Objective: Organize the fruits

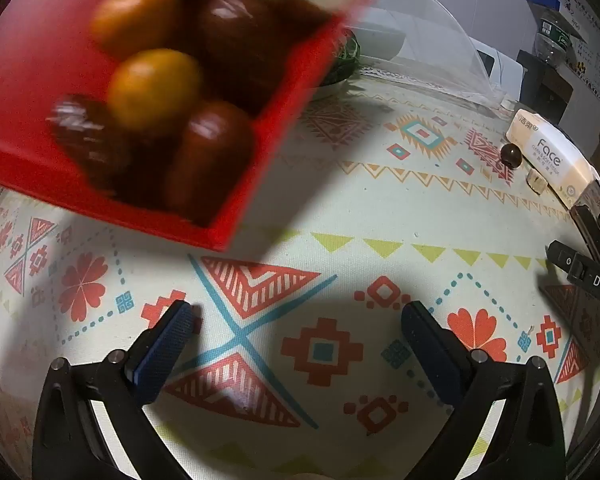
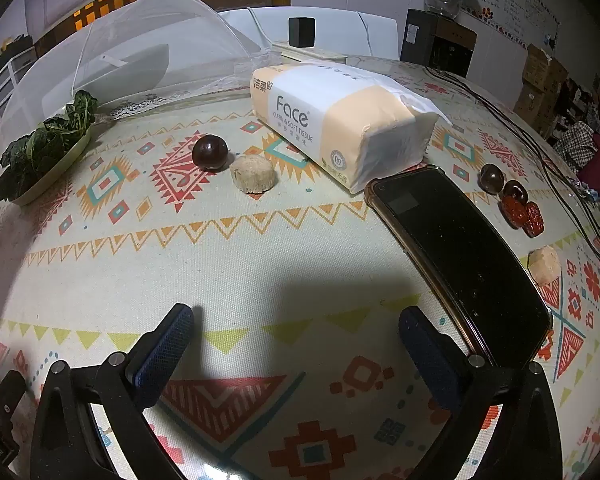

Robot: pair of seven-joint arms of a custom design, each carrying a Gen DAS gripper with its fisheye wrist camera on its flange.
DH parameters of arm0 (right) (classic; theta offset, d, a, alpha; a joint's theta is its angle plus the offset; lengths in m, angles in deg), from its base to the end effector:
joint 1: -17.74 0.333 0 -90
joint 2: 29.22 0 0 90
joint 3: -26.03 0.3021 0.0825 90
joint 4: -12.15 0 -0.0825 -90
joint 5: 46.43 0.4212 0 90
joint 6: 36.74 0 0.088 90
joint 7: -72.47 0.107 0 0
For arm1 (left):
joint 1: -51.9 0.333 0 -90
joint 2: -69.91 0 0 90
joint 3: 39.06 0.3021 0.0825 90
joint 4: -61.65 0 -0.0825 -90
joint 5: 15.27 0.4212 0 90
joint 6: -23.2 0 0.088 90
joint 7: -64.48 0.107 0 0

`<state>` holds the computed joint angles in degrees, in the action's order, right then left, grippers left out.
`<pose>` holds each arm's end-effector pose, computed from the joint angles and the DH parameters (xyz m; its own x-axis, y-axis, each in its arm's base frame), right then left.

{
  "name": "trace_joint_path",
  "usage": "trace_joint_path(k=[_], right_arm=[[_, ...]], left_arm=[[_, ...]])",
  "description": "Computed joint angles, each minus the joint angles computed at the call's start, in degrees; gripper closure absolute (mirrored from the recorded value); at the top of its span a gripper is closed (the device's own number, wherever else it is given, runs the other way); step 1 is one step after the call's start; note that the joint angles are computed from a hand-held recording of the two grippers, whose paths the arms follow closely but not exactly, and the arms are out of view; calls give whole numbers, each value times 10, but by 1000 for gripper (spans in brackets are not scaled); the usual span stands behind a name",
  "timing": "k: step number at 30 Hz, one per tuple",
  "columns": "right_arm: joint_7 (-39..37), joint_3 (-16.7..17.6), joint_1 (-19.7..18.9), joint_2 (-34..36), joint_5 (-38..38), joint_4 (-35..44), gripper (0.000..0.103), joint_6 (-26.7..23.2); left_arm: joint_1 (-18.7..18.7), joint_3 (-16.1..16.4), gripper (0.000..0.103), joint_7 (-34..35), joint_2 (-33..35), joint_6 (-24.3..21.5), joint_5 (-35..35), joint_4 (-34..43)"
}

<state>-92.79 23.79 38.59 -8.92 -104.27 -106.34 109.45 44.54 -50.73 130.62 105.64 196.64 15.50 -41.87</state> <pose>0.5820 0.2082 0.2262 -0.6187 -0.7856 -0.0117 -0.6351 0.5088 -0.5812 0.6616 -0.2539 0.2311 -0.3487 -0.9372 0.0023 -0.7617 0.2820 -0.5834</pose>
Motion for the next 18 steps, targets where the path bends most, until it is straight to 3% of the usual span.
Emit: trace_joint_path(k=[18], right_arm=[[-1, 0, 0, 0, 1, 0, 0, 1]], left_arm=[[11, -9, 0, 15, -1, -1, -9, -2]])
